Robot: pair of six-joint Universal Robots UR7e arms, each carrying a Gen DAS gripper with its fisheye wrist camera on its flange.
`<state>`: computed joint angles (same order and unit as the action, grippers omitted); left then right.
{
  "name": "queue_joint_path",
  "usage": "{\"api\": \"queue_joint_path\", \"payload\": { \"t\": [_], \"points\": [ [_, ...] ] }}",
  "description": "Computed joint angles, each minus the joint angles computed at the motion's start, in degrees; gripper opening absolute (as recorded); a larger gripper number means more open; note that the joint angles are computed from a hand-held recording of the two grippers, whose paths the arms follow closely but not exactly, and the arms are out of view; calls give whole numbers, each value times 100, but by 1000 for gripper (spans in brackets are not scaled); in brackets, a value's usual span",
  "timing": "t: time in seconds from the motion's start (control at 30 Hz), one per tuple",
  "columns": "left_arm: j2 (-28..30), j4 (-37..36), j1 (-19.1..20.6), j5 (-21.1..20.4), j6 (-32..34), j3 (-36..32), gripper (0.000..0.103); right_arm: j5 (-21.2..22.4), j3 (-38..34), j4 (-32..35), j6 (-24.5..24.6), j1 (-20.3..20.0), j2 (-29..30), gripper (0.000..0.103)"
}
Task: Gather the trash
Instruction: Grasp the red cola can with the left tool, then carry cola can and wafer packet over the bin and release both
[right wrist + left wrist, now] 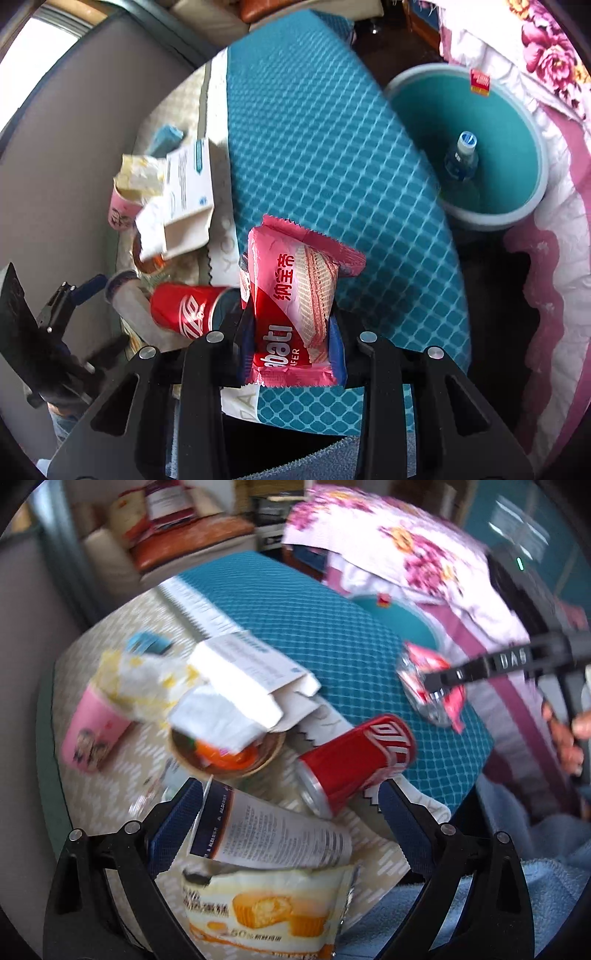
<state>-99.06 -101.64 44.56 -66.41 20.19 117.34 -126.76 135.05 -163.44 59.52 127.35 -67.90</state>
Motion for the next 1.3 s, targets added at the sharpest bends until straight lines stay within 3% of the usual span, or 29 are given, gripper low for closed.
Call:
{"api": "queue_joint_path", "payload": {
  "t": [0.17, 0.37, 0.43, 0.57, 0.67, 0.73, 0.87, 1.03, 1.3],
  "points": [
    [94, -82, -409, 66, 617, 299, 96, -198, 67, 28, 72, 55, -243, 31],
    [334, -25, -469, 103, 1250, 355, 96, -276, 254, 4, 141, 47, -545, 31],
    [394, -38, -488, 176, 1478, 409, 93, -280, 302, -93, 120, 11, -580, 31],
    [567, 149, -487, 176, 1715, 424, 74, -260, 403, -291, 80, -58, -627, 32],
    [748, 195, -431, 98, 1645, 411, 64, -227, 480, -460, 31, -118, -653, 32],
    [860, 171, -347, -107, 1496, 335, 61, -219, 526, -527, 10, -143, -685, 32],
    [1003, 8, -198, -454, 953, 190, 46, -232, 645, -686, -15, -206, -783, 32],
    [1125, -188, -130, -599, 330, 157, 45, -228, 795, -907, -60, -325, -885, 32],
    [1265, -89, -152, -659, 123, 250, 47, -96, 931, -1188, -183, -489, -891, 32]
  ]
}}
